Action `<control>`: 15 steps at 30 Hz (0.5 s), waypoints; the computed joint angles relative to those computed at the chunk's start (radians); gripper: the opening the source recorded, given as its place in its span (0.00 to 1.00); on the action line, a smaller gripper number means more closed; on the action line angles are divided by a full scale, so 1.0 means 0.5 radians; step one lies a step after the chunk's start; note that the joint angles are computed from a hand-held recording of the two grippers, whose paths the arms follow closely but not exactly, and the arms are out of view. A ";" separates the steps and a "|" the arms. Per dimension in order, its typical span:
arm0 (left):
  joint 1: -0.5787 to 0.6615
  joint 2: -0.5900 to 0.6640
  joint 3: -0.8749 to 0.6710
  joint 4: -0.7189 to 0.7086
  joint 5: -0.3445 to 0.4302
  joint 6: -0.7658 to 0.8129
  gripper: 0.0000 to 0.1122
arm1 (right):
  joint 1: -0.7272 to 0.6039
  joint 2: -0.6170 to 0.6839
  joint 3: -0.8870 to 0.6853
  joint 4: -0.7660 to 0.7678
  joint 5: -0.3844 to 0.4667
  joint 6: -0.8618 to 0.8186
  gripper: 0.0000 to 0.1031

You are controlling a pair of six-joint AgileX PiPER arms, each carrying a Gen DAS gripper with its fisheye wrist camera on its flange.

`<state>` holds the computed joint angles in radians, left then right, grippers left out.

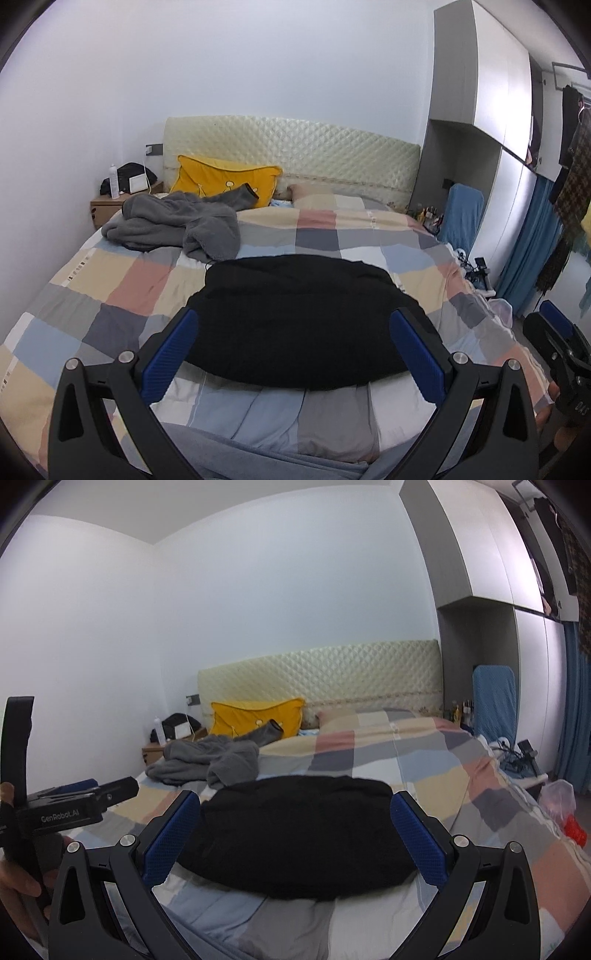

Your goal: Fold large clothes

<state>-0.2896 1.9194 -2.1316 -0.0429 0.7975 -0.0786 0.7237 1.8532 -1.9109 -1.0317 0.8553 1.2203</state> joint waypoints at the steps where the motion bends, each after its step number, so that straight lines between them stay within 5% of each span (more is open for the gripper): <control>1: -0.017 0.001 0.011 0.054 -0.004 -0.032 0.92 | -0.009 0.005 0.005 0.031 0.005 -0.011 1.00; 9: -0.112 0.001 0.165 0.433 -0.034 -0.330 0.92 | -0.031 -0.004 0.142 0.156 -0.026 -0.049 1.00; 15: -0.115 0.026 0.233 0.449 -0.022 -0.362 0.92 | -0.074 0.019 0.169 0.283 -0.011 -0.096 0.99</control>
